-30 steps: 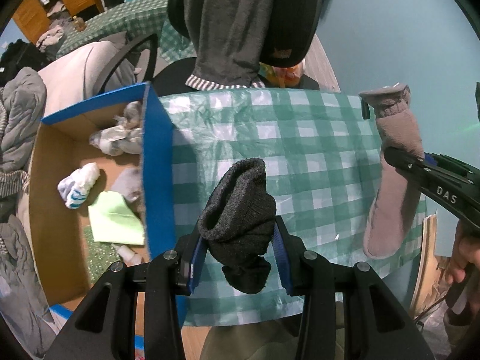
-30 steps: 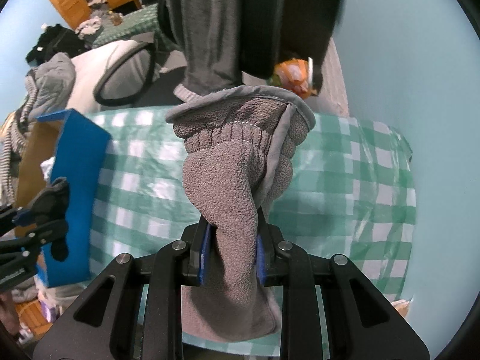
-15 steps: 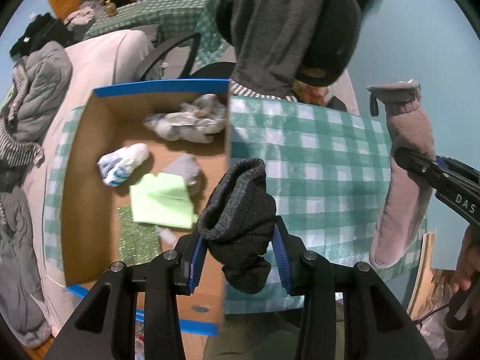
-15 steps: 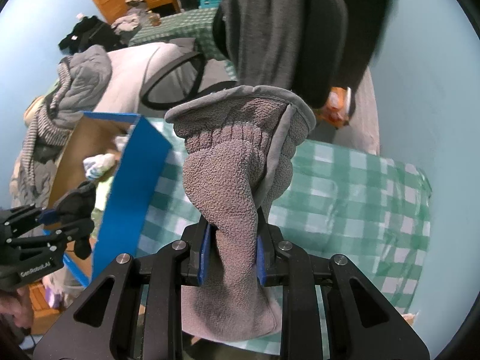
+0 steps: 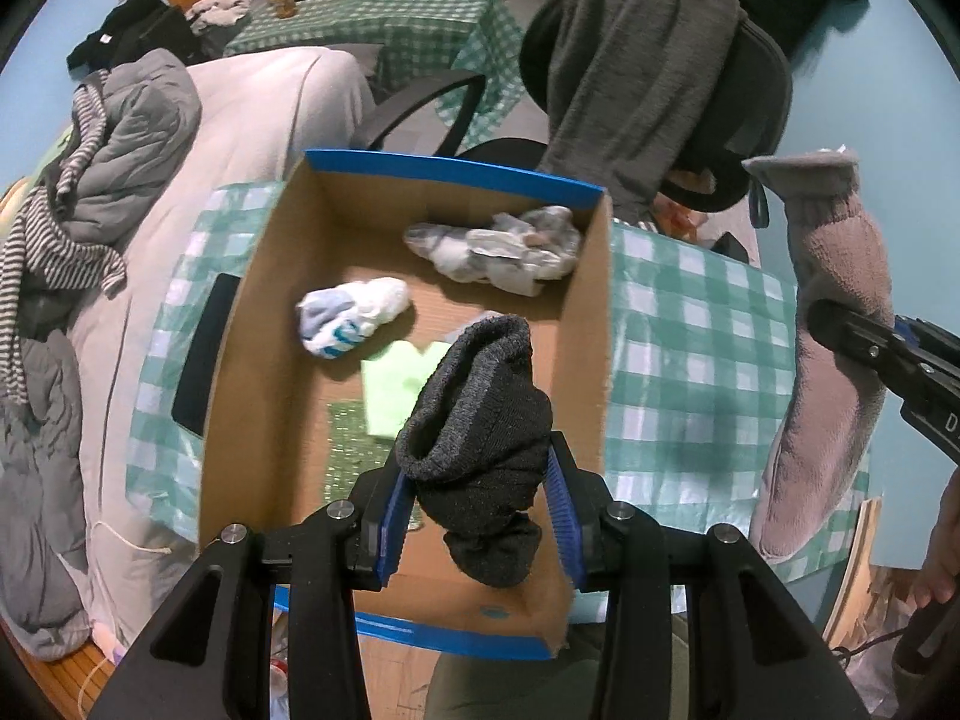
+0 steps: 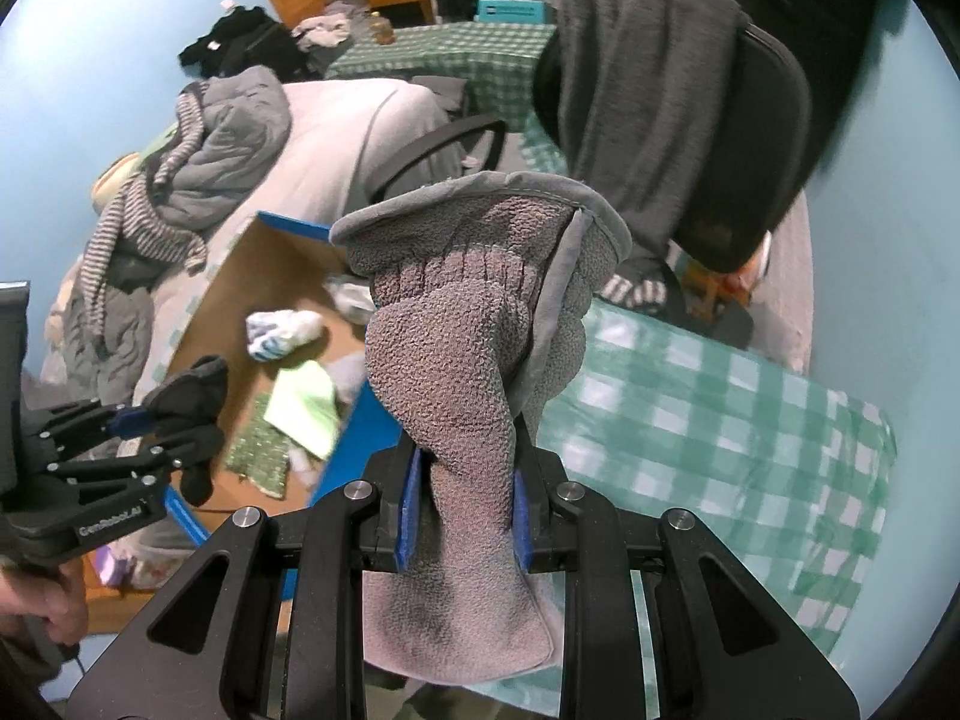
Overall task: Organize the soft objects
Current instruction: 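Carry both socks over the cardboard box with both tools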
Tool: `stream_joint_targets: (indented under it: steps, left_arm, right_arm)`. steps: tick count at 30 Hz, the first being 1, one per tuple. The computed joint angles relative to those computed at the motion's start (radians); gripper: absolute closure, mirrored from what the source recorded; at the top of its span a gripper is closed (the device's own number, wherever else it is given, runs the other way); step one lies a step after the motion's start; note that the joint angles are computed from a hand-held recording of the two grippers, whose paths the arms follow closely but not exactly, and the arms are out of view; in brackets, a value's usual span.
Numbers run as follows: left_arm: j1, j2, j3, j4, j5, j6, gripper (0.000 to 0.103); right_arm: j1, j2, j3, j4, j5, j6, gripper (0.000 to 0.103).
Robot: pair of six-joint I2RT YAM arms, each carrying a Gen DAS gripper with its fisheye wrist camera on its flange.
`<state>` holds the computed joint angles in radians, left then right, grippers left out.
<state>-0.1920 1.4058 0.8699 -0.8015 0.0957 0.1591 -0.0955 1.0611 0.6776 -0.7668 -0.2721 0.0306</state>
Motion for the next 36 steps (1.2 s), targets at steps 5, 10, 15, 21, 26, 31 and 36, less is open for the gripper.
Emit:
stream_joint_targets:
  steps: [5, 10, 15, 21, 26, 31, 36]
  left_arm:
    - [0.061, 0.021, 0.017, 0.005, 0.01, 0.041, 0.061]
    - [0.112, 0.052, 0.039, 0.011, 0.017, 0.074, 0.061]
    - [0.153, 0.088, 0.051, 0.031, 0.012, 0.099, 0.061]
    - [0.187, 0.142, 0.057, 0.064, 0.001, 0.119, 0.061]
    - [0.212, 0.185, 0.065, 0.079, -0.002, 0.122, 0.061]
    - [0.222, 0.222, 0.075, 0.085, -0.004, 0.12, 0.061]
    - [0.226, 0.248, 0.078, 0.092, -0.011, 0.115, 0.061]
  right_arm:
    - [0.12, 0.05, 0.037, 0.042, 0.026, 0.072, 0.08]
    - [0.223, 0.107, 0.075, 0.08, 0.049, 0.133, 0.08]
    - [0.322, 0.199, 0.118, 0.133, 0.068, 0.191, 0.08]
    - [0.392, 0.321, 0.173, 0.179, 0.065, 0.226, 0.08]
    - [0.42, 0.417, 0.219, 0.211, 0.043, 0.244, 0.08]
    - [0.426, 0.502, 0.266, 0.222, 0.035, 0.241, 0.08]
    - [0.42, 0.556, 0.288, 0.231, 0.012, 0.248, 0.079]
